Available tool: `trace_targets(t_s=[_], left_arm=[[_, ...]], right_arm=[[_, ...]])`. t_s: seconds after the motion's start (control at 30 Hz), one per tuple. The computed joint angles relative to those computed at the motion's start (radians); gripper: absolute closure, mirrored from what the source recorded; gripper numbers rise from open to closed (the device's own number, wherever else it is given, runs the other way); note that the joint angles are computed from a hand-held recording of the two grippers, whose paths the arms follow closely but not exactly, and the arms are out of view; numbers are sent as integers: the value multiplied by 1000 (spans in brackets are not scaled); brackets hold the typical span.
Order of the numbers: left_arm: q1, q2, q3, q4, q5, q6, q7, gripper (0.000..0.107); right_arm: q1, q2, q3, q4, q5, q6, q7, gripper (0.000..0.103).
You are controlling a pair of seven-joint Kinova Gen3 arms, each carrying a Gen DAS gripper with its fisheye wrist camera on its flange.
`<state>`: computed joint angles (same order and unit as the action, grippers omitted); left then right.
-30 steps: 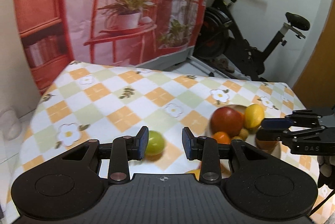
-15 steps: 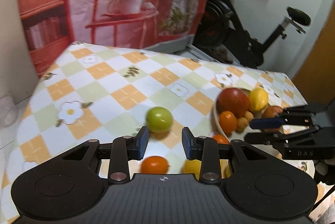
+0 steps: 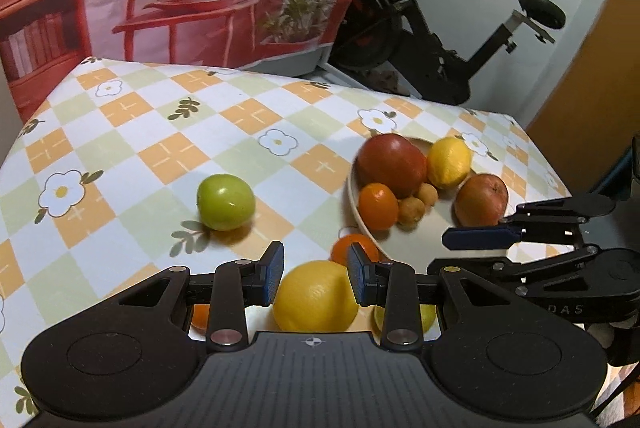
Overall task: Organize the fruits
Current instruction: 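Withdraw both tools and move the right tool toward the green apple, then close the right tool on the green apple while the left tool closes on another tangerine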
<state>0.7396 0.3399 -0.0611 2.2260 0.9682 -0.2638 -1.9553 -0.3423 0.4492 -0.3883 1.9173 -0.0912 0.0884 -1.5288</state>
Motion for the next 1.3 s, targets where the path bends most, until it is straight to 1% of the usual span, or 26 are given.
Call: trace_targets(t_s=[0.07,0.13,0.2,0.33,0.43,0.53,0.77,1.0,1.13,1.3], left_arm=[[21,0,-17,-1,33,-2,-32,71],[20,-8,-13,5,53,-10,-46,71],[13,-16,-6,12,74,-16,-63,71],[-4,-22,20,17,127,-29,-107,71],[-20,-24,45,22,153,-41,-128,71],[-38,-28,71,30,157,-55,-122,71],[-62,-45,102,48,181,-71,-146,71],[-77,-46,122,53,182,-81,-137,71],[-79,-49,128,59,181,-84,-134,71],[-79,-47,130,62,184,-83,-133,71]], right_arm=[[1,-7,-5,27,-7,-19,-10,72],[10,-8,-18,43,-6,-25,-17,72],[38,-6,-48,55,-10,-33,-23,72],[32,-7,-36,61,-7,-44,-49,72],[17,-2,-23,48,4,-29,-57,72],[-17,2,2,30,18,-14,-53,72],[-41,18,2,6,21,15,-28,71],[-60,16,18,10,13,18,-21,71],[-56,11,13,13,9,26,-14,71],[-13,1,-31,22,-7,47,14,70]])
